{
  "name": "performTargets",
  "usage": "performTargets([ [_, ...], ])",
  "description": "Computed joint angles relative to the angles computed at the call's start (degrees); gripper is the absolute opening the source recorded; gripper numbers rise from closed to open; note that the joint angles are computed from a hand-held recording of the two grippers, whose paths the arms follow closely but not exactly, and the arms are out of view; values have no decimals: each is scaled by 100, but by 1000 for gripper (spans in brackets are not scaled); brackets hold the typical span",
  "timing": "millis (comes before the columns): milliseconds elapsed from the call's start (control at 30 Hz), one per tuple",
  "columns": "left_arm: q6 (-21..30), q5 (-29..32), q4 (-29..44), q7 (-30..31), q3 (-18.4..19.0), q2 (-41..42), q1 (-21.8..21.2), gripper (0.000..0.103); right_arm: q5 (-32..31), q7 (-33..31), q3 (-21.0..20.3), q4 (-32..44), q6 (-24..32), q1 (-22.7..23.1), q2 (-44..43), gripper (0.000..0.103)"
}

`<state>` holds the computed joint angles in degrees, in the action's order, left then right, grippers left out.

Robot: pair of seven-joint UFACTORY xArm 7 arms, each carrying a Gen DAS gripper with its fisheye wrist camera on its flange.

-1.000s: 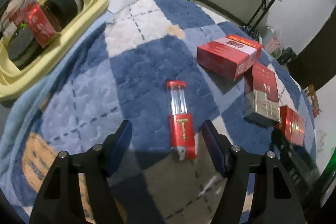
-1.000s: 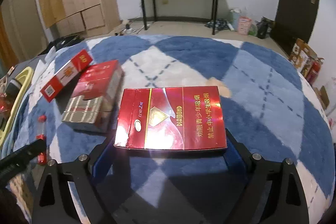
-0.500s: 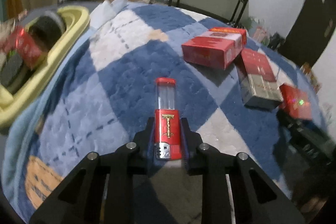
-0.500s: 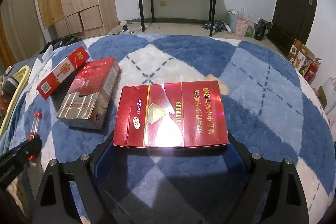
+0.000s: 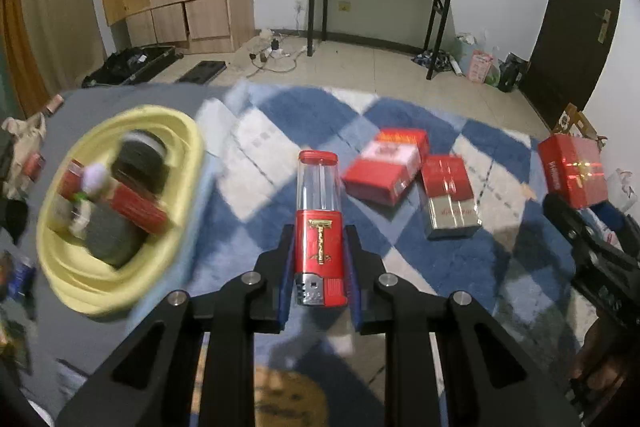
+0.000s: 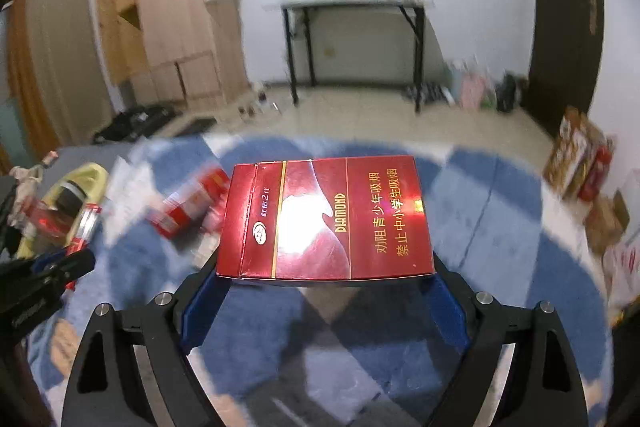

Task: Organize rigid objects
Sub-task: 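Carry the red tube and Diamond box with both tools over the yellow tray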

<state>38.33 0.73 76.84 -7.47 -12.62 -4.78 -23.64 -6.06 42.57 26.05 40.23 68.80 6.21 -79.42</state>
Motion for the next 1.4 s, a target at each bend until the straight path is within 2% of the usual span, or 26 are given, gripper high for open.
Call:
performTargets([
  [167,477,-189,403,514,312,-283,307,24,12,-259,298,887,-275,11,312,89],
  [233,796,-31,697,679,386,-194,481,24,90,-343,447,1220,-415,-19,539,89],
  [267,887,272,770,668,390,-164,589,24,135,-364,506,1353,-482,-40,653,89],
  [333,774,631,698,592,400,-182,738,24,239,-391,605,1599,-588,-71,911,89],
  [400,819,413,705,315,479,-157,858,24,374,-395,668,1802,-720,-65,1234,89],
  [433,823,114,687,228,541,-162,897,24,395,-401,696,1883,-770,-79,1381,89],
  [500,822,-259,657,219,593,-162,936,24,390,-397,731,2025,-867,-135,1674,89],
  [633,764,-217,656,70,539,-100,984,24,378,-324,716,2345,-875,-151,2272,89],
  [833,1124,-310,859,-115,630,224,1085,24,153,-563,626,2896,-1101,-54,3558,89],
  [933,1297,-168,955,-9,733,402,1223,24,-126,-781,639,3437,-962,27,4414,89],
  [1000,1421,-268,1075,624,794,610,1311,24,-379,-935,776,3951,-847,66,5009,89],
  [1067,1385,-704,1005,1084,875,697,1459,24,-641,-970,968,4418,-661,95,5550,89],
  [1200,1762,-1326,1072,704,998,1028,1741,24,-975,-914,1200,5225,-336,251,6615,89],
  [1267,1722,-1656,1060,946,979,1101,1856,24,-1075,-907,1252,5594,-97,398,7099,89],
  [1333,1589,-1574,1046,1143,957,1123,1876,24,-1220,-884,1257,5949,66,563,7532,89],
  [1400,1574,-1932,1047,1328,939,1159,1959,24,-1548,-1012,1208,6345,186,742,7995,89],
])
